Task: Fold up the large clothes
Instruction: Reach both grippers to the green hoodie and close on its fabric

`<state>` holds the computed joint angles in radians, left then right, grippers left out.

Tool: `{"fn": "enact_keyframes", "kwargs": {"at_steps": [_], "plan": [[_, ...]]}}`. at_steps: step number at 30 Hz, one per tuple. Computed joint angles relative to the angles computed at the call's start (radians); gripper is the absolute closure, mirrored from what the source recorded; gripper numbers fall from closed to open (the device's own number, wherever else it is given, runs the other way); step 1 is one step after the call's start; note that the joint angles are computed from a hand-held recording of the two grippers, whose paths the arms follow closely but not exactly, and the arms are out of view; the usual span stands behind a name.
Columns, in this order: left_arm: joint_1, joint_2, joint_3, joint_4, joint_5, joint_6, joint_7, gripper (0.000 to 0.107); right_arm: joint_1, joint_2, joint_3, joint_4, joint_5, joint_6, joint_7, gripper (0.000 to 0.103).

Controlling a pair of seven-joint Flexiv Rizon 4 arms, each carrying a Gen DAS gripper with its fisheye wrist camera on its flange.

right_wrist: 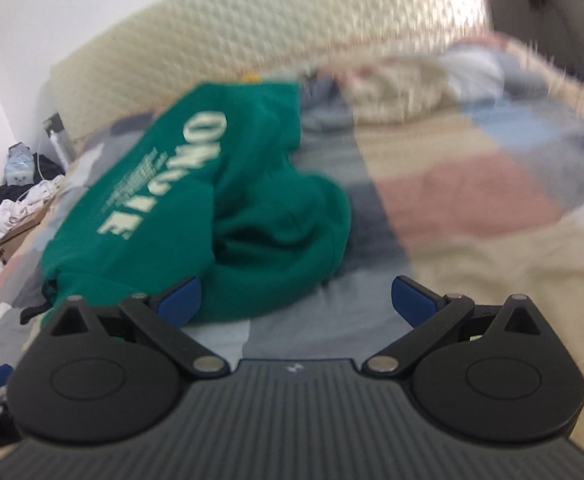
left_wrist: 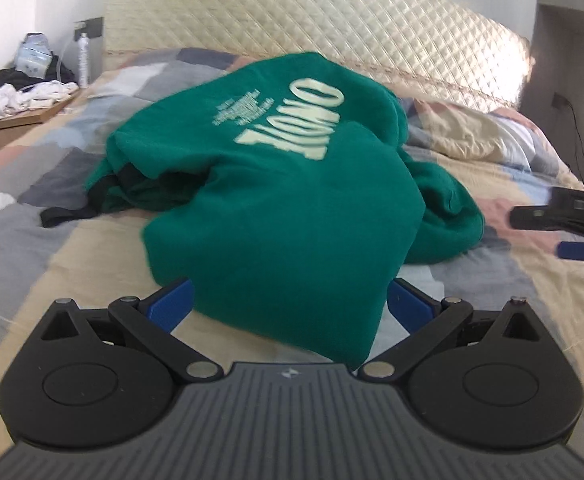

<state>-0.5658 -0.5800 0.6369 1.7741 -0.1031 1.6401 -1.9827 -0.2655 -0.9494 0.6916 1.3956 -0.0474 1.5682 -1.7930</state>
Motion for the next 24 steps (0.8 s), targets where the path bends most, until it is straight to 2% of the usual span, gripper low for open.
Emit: {"fn": "enact_keyframes", "kwargs": {"at_steps": [2,3,6,7,9,11,12,14,15,18,20,21,23,24], "plan": [[0.05,-0.03,-0.053,-0.022,0.007,0.023,0.029,0.004,-0.016,-0.06,0.054,-0.052,-0.002,-0.048,-0.017,0.0],[0.052,-0.054,-0.051,-0.039,0.004,0.024,0.041,0.004,-0.022,-0.089,0.083,-0.082,0.005,-0.076,-0.031,0.0],[0.001,-0.122,0.014,-0.063,-0.031,0.02,0.024,0.004,-0.007,-0.162,0.133,-0.178,0.047,-0.128,-0.053,0.001],[0.003,-0.15,0.019,-0.068,-0.044,0.054,0.013,0.004,0.005,-0.189,0.149,-0.212,0.055,-0.127,-0.073,0.004],[-0.02,-0.198,0.052,-0.08,-0.095,0.064,0.037,0.004,0.043,-0.225,0.152,-0.27,0.072,-0.12,-0.094,0.029],[0.028,-0.188,-0.006,-0.076,-0.093,0.08,0.051,0.004,0.083,-0.238,0.119,-0.313,0.09,-0.128,-0.088,0.04],[0.039,-0.187,-0.022,-0.073,-0.107,0.091,0.057,0.004,0.106,-0.231,0.083,-0.322,0.099,-0.129,-0.075,0.057],[0.046,-0.195,-0.033,-0.071,-0.13,0.104,0.077,0.005,0.144,-0.203,0.002,-0.304,0.114,-0.098,-0.054,0.074],[0.043,-0.196,-0.034,-0.065,-0.139,0.107,0.091,0.005,0.146,-0.201,0.0,-0.304,0.131,-0.091,-0.068,0.083],[0.047,-0.193,-0.053,-0.056,-0.157,0.098,0.146,0.02,0.12,-0.194,0.04,-0.289,0.158,-0.079,-0.115,0.092],[0.08,-0.18,-0.097,-0.041,-0.18,0.113,0.162,0.04,0.105,-0.174,0.055,-0.264,0.165,-0.069,-0.145,0.093],[0.08,-0.174,-0.101,-0.034,-0.193,0.111,0.172,0.045,0.088,-0.169,0.077,-0.251,0.167,-0.067,-0.168,0.094],[0.049,-0.171,-0.071,-0.023,-0.223,0.104,0.189,0.068,0.062,-0.145,0.103,-0.215,0.175,-0.059,-0.201,0.094],[0.035,-0.169,-0.057,-0.016,-0.235,0.11,0.196,0.073,0.05,-0.134,0.118,-0.191,0.176,-0.043,-0.223,0.094]]}}
